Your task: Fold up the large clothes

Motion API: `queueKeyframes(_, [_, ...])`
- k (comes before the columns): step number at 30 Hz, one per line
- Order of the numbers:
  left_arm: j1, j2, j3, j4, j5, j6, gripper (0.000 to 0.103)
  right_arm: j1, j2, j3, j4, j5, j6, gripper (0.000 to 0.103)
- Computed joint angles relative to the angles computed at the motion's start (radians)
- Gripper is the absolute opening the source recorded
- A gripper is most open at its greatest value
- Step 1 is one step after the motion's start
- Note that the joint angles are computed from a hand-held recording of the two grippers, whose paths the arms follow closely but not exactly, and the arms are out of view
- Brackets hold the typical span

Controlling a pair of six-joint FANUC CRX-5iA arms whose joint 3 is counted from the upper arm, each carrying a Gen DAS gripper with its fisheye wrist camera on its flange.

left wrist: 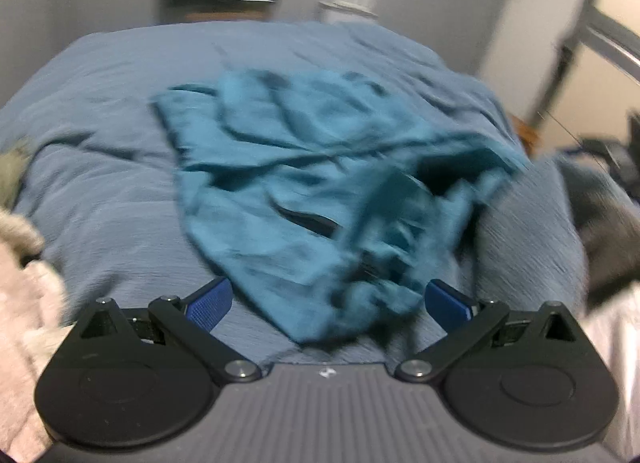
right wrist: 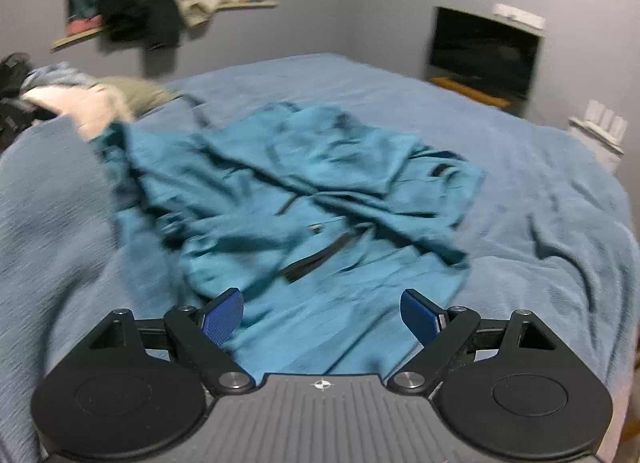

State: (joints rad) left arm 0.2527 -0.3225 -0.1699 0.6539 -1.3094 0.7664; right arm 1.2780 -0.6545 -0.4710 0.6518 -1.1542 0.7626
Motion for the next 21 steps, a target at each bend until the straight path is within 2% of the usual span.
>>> queueKeyframes(3, [-0.054, 0.0, 0.013, -0.054, -0.018, -0.03, 0.103, 0.015, -0.002, 0.039, -0.078, -0.024, 0.073, 0.088])
queueKeyframes(6, [-0.077, -0.004, -0.002, -0.066, 0.02, -0.027, 0.103, 0.026, 0.016, 0.068, -0.125, -0.061, 0.129, 0.086])
queueKeyframes(10, [-0.079, -0.004, -0.014, -0.073, 0.044, 0.005, 0.103, -0.012, 0.043, 0.104, -0.21, -0.102, 0.22, 0.081])
queueKeyframes(13, [-0.082, -0.011, -0.019, -0.075, 0.082, 0.03, 0.103, -0.002, 0.041, 0.12, -0.23, -0.161, 0.238, 0.079])
queueKeyframes(18, [-0.082, 0.012, -0.015, -0.044, 0.074, 0.022, 0.09, 0.041, 0.038, 0.14, -0.221, -0.285, 0.268, 0.077])
queueKeyframes(21, [-0.111, 0.016, -0.023, -0.044, 0.136, 0.019, 0.083, 0.053, 0.049, 0.122, -0.175, -0.321, 0.299, 0.076])
